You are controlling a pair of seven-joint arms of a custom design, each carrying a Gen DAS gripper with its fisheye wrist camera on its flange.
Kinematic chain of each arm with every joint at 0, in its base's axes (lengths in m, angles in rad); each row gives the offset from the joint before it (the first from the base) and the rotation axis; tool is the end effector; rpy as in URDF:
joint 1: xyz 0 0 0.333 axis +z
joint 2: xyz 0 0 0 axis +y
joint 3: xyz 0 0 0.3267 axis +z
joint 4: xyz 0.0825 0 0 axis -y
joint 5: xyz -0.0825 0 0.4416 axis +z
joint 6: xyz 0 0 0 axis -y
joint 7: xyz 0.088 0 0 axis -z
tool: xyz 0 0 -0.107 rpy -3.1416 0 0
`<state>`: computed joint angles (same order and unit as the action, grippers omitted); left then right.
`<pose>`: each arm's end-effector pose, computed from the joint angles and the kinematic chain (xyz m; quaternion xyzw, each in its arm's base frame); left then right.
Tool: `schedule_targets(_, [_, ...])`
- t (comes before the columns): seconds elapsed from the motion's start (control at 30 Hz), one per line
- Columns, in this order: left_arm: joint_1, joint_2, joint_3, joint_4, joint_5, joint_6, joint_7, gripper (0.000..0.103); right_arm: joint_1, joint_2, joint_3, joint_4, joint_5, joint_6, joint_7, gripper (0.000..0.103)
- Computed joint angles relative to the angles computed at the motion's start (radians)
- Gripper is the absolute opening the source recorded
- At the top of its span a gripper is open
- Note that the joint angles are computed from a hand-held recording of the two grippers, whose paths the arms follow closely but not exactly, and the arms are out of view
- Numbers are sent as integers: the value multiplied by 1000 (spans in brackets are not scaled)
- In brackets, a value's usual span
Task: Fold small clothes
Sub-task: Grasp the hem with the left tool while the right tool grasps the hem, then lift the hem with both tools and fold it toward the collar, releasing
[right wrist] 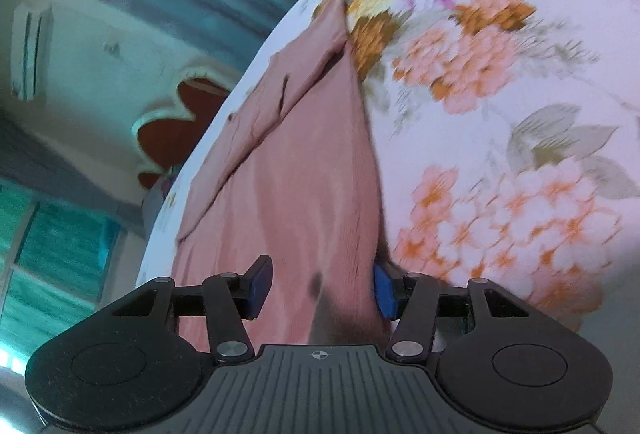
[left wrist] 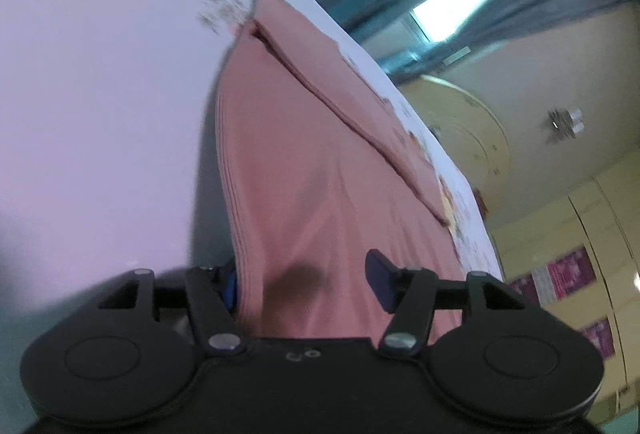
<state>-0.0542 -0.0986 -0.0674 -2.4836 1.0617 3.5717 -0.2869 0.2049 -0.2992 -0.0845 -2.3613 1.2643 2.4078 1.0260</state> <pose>0.4819 -0.1688 0.3986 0.7538 -0.4403 0.4876 0.0145 0.5277 0.0686 0.4665 -0.5505 0.6734 0.1460 0.4713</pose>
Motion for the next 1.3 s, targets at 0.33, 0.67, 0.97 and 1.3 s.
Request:
schedule_targets(0.33, [147,-67,-155,-109,-96,53,57,14,5,-54,-13,-60,18,-15,-10,10])
schedule_targets(0.67, [-234,-131,80,-213,-678,-80,498,6,-1,-47,2,-50,-54,24,37,8])
schedule_targets(0.97, [168,-120,-349,-121,-892,55,612,6,28,38,-10,139,151,57,-118,8])
schedule_targets(1.3, [162,231,-271,338,-927,14,795,6,-37,479,82,705,-15,176,157,8])
